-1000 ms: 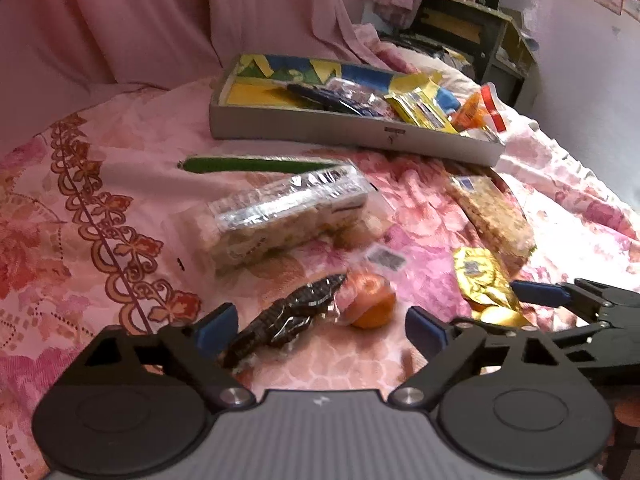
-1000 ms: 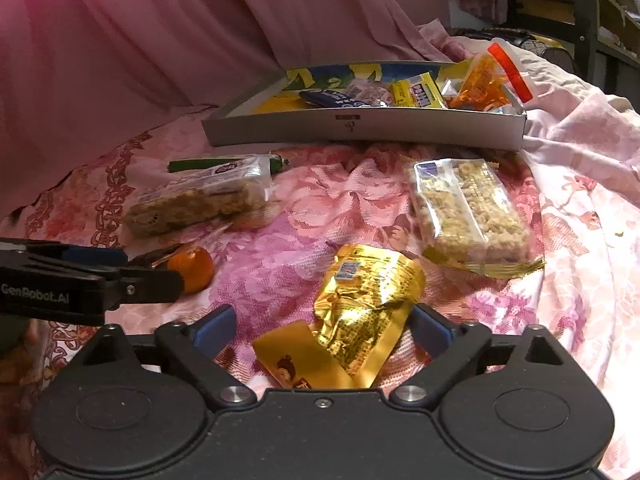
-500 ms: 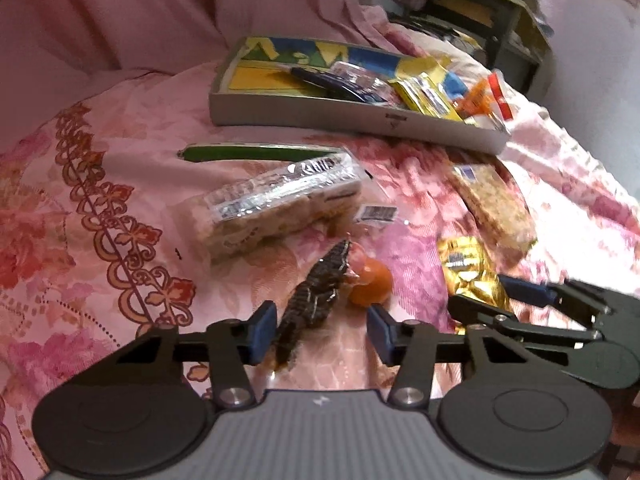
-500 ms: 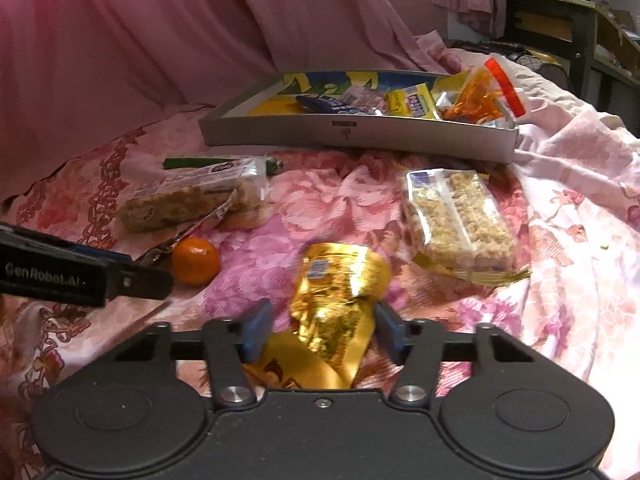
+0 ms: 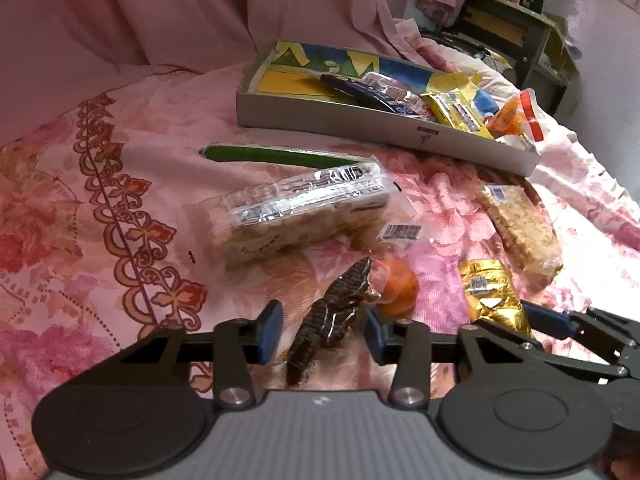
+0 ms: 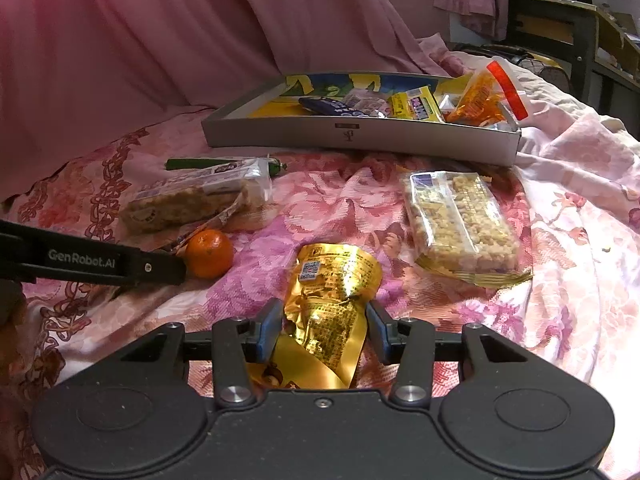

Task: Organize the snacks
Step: 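Grasp the dark jerky packet with the left gripper while the right grasps the gold foil pouch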

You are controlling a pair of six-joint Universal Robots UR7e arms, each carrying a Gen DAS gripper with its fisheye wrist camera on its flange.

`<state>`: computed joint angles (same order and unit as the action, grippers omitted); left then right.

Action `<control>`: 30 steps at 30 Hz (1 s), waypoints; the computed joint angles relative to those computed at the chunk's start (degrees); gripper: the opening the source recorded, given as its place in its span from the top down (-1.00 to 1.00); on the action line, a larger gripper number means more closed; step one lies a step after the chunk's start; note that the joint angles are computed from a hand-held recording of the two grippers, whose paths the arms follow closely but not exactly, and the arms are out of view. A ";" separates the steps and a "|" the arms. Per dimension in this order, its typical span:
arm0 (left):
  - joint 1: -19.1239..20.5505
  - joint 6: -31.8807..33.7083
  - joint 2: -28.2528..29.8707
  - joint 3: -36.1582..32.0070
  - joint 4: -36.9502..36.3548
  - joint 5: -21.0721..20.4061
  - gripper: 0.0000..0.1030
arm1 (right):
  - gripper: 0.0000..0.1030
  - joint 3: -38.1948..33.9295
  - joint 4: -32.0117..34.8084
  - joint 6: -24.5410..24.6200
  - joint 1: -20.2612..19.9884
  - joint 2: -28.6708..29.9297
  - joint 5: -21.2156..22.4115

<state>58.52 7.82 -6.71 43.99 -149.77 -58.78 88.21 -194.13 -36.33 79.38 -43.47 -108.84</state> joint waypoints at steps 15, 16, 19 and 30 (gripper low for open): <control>-0.79 -15.87 -2.27 -0.33 12.28 -3.80 0.56 | -0.14 -0.05 2.70 0.37 0.48 -0.52 -1.78; -0.75 -16.30 -2.52 0.22 12.01 -4.12 0.56 | -0.15 0.09 2.96 0.55 0.57 -0.68 -1.95; -0.72 -15.26 -2.63 0.71 11.92 -3.74 0.56 | -0.18 0.42 3.29 0.21 0.66 -0.93 -2.24; 0.55 -16.85 -2.06 0.56 7.61 -5.05 0.55 | -0.11 0.66 2.95 0.33 0.69 -0.89 -2.00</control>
<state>59.07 -9.04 -8.77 44.54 -142.16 -63.83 88.87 -191.18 -36.00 80.06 -44.36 -110.84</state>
